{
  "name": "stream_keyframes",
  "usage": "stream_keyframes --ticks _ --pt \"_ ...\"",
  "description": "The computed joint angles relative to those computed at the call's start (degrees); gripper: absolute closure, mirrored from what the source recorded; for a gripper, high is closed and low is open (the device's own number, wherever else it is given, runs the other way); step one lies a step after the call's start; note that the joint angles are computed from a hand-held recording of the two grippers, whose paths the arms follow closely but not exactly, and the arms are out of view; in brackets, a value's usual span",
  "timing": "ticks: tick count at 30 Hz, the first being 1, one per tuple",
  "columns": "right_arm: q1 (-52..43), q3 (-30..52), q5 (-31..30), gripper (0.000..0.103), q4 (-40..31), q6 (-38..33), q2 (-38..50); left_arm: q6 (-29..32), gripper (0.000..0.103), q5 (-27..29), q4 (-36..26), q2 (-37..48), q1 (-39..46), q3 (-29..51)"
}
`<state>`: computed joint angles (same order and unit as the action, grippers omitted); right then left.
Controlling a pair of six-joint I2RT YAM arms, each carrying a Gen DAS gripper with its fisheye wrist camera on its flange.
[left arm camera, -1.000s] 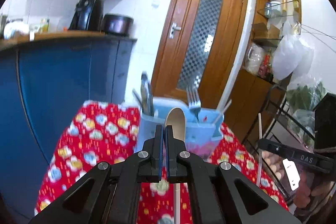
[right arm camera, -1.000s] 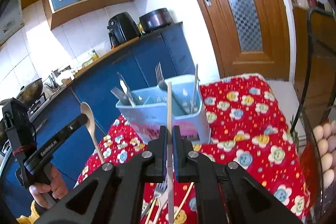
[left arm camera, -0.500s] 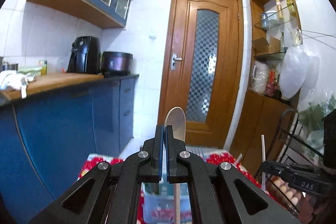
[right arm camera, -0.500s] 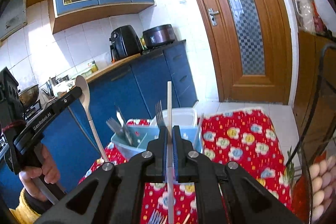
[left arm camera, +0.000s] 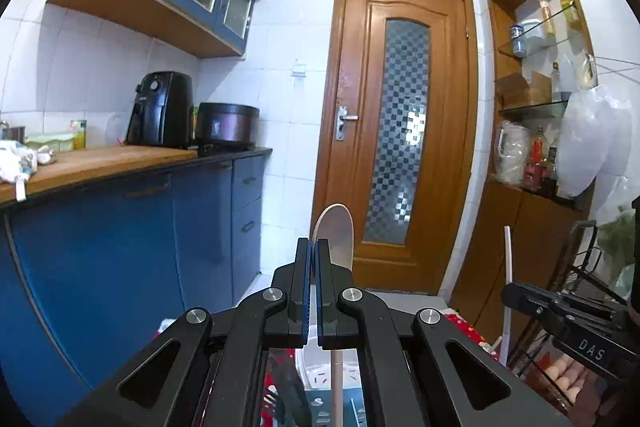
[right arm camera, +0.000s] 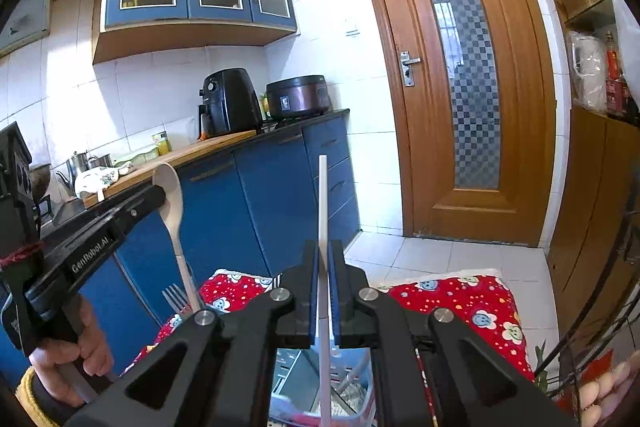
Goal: Organize utensils
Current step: 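Lower the spoon into the blue box and open the left tool while the right tool drops the chopstick in, then move both open tools back down to the remaining utensils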
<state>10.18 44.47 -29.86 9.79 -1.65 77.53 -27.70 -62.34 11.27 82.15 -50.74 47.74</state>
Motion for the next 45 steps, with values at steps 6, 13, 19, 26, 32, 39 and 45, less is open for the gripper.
stream_keyframes --ticks 6,13,19,26,32,39,45 --pt "1.29 -1.80 1.69 0.097 5.47 -0.73 3.68 -0.99 0.102 1.70 3.26 3.85 1.29 -1.37" --pt "1.70 -3.15 2.56 0.097 9.27 -1.69 6.11 -4.65 0.102 3.10 3.30 5.97 1.89 -2.68" --pt "1.66 -3.62 1.80 0.096 8.86 -2.21 7.21 -7.67 0.101 5.28 2.19 6.48 2.32 -3.70" --pt "0.85 -4.09 -1.13 0.082 8.05 -1.41 7.42 -10.41 0.101 7.06 -0.33 6.90 1.85 -3.74" --pt "0.11 -5.55 -2.65 0.079 7.58 -0.86 4.33 -12.23 0.085 7.62 -2.76 5.48 1.05 -3.93" --pt "-1.03 -7.18 -3.33 0.078 3.67 -1.85 -0.45 -15.36 0.071 7.04 -6.57 2.61 -1.50 -4.21" --pt "-2.58 -8.96 -3.58 0.078 -2.70 -4.02 -6.45 -19.40 0.071 5.47 -13.21 -0.21 -5.47 -3.73"
